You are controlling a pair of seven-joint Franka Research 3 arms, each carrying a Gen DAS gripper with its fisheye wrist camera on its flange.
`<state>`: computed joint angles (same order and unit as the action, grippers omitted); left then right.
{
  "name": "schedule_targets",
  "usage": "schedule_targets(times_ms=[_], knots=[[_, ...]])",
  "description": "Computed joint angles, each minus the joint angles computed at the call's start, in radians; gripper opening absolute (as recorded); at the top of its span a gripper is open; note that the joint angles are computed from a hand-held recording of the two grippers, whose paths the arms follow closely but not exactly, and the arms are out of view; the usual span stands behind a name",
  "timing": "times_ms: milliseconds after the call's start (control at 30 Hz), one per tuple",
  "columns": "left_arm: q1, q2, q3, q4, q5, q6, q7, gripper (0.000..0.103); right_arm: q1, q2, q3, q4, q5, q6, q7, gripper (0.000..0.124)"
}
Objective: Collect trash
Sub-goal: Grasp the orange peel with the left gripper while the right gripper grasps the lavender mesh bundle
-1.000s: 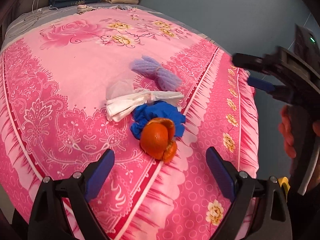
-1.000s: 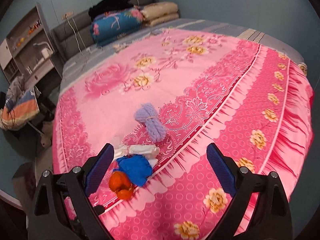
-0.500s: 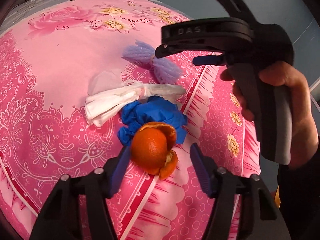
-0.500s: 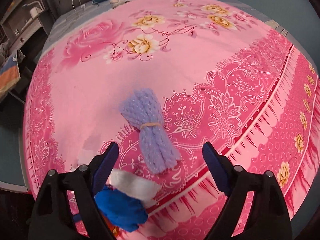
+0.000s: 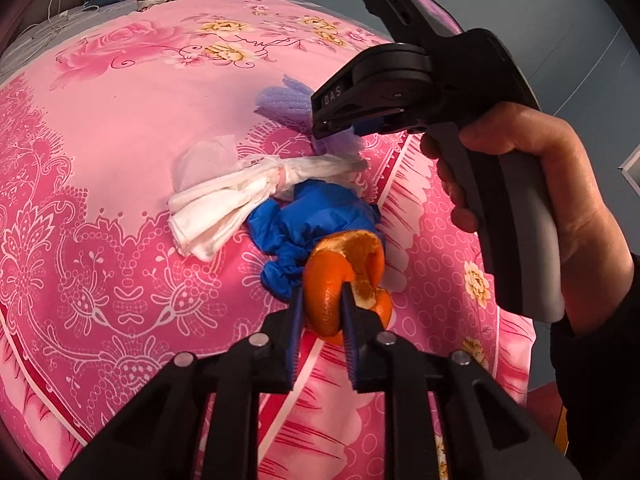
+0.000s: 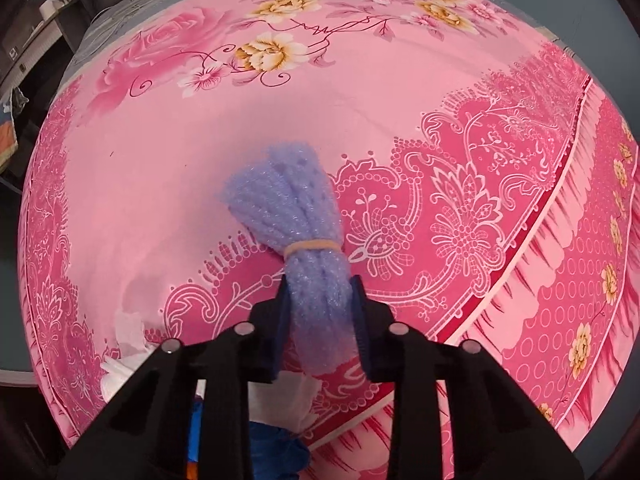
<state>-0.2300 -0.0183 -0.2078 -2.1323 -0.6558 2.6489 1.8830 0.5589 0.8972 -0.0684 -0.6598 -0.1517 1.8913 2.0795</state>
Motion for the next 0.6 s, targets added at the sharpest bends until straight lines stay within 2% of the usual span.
schedule_targets(times_ms=[100,333,600], knots=[[-0.001,-0.003,0.001,0.001,-0.036,-0.014,0.033,0.015,-0.001,-0.096,0.006,-0.161,0.0,0.097,0.02,0.023],[-0.029,-0.042,0.0,-0.024,-0.093,-0.025,0.092,0.013,0.012,-0.239,0.009,-0.355,-0.047,0.199,0.051,0.023],[-0.062,-0.084,0.009,-0.05,-0.099,-0.006,0.109,0.012,0.016,-0.391,0.027,-0.54,-0.106,0.29,0.107,0.023]])
